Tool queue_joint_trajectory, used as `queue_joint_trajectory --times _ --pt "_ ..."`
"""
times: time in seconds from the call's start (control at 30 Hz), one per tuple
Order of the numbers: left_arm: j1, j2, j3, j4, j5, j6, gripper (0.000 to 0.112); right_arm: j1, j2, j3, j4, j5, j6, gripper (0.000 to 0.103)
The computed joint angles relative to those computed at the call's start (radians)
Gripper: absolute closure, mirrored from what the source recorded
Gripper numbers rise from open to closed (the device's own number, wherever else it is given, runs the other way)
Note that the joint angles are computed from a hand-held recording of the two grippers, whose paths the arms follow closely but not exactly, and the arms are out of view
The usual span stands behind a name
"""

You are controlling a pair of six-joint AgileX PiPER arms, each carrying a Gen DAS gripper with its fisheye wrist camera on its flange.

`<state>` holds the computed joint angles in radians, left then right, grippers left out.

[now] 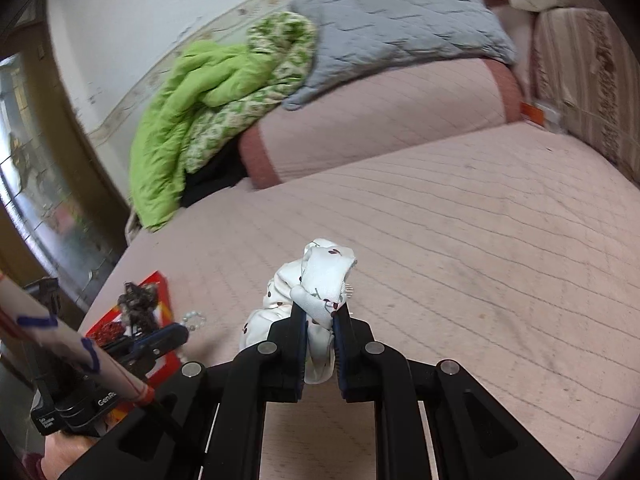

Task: Organize jewelry
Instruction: 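Grasp light-blue bead strand with left tool while right tool grasps white scrunchie, then carry bead strand with left tool while right tool carries white scrunchie into tray, release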

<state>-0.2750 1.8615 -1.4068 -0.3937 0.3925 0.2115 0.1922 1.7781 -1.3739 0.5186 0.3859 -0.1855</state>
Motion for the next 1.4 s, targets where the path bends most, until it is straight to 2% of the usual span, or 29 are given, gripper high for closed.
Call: queue_joint_trajectory --times 0.5,0.67,0.9,1.1,1.23,1.4 --pt "0.111 -0.237 0.26 0.015 -0.088 -0.037 0.107 0.169 0.051 -0.06 0.032 -0.017 -0.035 0.09" --pt "0.204 -0.335 0.356 -0.017 -0.087 0.012 0.107 0.257 0.076 -0.089 0.085 -0.021 -0.088 0.09" --pt "0.423 -0.438 0.467 -0.166 -0.043 0.191 0.107 0.37 0.146 -0.179 0.1 -0.011 -0.101 0.09" --pt "0.565 -0.425 0.484 -0.203 -0.011 0.247 0.107 0.431 0.247 -0.307 0.045 0.032 -0.034 0.09" --pt "0.6 -0.385 0.466 -0.158 -0.004 0.211 0.107 0.468 0.326 -0.425 -0.071 0.07 0.074 0.09" --pt "0.616 -0.329 0.435 -0.153 0.006 0.179 0.107 0.49 0.433 -0.595 -0.182 0.168 0.207 0.09"
